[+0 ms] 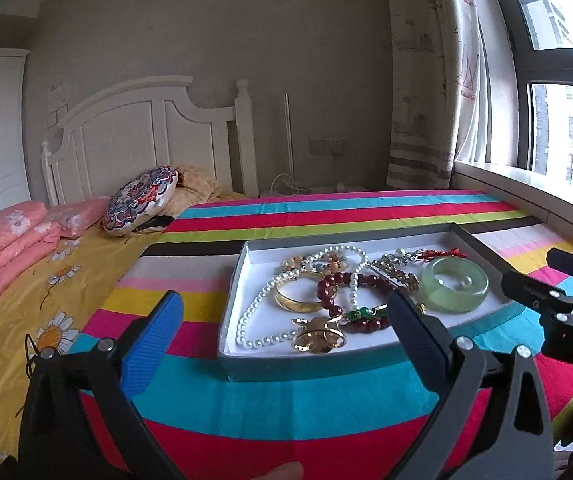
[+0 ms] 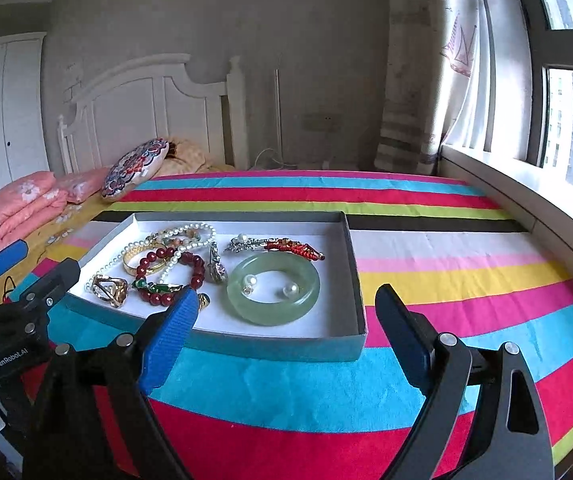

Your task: Organize jewelry

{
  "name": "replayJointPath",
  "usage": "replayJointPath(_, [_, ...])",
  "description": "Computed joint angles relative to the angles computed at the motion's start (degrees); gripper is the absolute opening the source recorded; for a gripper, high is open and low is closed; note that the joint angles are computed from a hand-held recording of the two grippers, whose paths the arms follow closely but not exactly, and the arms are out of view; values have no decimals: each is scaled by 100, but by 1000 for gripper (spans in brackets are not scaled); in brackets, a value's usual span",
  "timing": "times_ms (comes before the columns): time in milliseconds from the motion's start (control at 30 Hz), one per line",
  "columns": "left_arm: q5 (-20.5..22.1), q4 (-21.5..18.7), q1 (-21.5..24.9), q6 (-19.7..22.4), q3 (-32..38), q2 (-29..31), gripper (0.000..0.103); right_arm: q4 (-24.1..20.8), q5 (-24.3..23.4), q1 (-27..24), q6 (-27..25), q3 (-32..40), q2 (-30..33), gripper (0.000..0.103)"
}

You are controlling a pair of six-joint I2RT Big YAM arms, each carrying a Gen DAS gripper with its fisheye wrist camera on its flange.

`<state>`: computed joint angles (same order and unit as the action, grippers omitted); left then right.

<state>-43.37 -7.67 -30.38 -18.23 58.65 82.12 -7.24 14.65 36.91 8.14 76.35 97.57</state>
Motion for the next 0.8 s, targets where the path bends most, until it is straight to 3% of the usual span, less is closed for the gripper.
replayJointPath(800, [129,49,57,-105,-73,-32,101,-55,-26,27,-6,20,32,86])
